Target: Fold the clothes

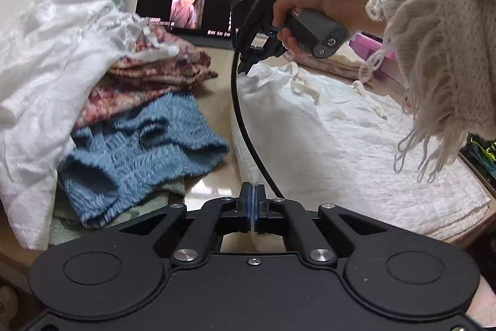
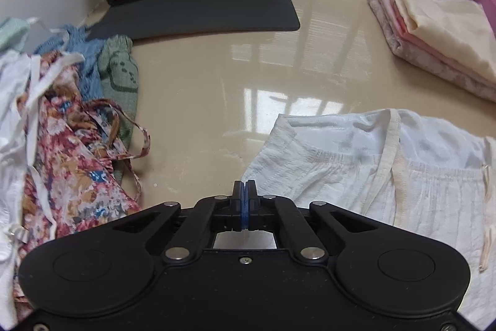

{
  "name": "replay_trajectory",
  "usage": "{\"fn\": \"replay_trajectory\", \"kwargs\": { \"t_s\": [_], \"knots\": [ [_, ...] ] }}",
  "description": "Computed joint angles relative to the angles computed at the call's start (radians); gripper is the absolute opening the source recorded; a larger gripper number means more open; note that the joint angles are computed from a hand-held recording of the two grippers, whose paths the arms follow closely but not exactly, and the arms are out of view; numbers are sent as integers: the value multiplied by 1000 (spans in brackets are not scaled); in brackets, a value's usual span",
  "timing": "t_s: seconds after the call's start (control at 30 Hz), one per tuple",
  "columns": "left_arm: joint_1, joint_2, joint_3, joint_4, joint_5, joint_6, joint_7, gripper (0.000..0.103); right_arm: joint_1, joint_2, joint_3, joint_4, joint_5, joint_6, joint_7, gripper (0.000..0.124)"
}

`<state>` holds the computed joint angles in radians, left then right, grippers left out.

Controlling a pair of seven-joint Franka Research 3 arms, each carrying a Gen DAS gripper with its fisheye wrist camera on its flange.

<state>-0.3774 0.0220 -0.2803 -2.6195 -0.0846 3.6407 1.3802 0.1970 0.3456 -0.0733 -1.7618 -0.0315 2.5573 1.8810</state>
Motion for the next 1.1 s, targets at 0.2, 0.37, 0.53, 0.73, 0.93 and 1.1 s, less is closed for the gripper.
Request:
{"fn": "replay_trajectory", "kwargs": {
  "t_s": [0.2, 0.37, 0.53, 0.73, 0.93, 1.1],
  "knots": [
    [-48, -31, -55, 12, -180, 55, 293, 1, -117, -91, 74, -81, 264, 74, -252, 0],
    [-146, 4, -110, 95, -444, 45, 701, 1, -206, -165, 95, -137, 563, 50, -536, 0],
    [-290, 78, -76, 201, -675, -13, 1036, 1, -244, -198, 52, -197, 719, 19, -679, 0],
    [-430, 139, 24, 299, -862, -84, 1236, 1, -281, -181, 25, -238, 820, 0, -764, 0],
    [-504, 155, 89, 355, -994, -140, 1309, 2, -295, -165, 36, -244, 916, 5, -861, 0],
    [-457, 132, 65, 324, -854, -177, 1122, 3, -291, -169, 44, -260, 980, 44, -935, 0]
  ]
}}
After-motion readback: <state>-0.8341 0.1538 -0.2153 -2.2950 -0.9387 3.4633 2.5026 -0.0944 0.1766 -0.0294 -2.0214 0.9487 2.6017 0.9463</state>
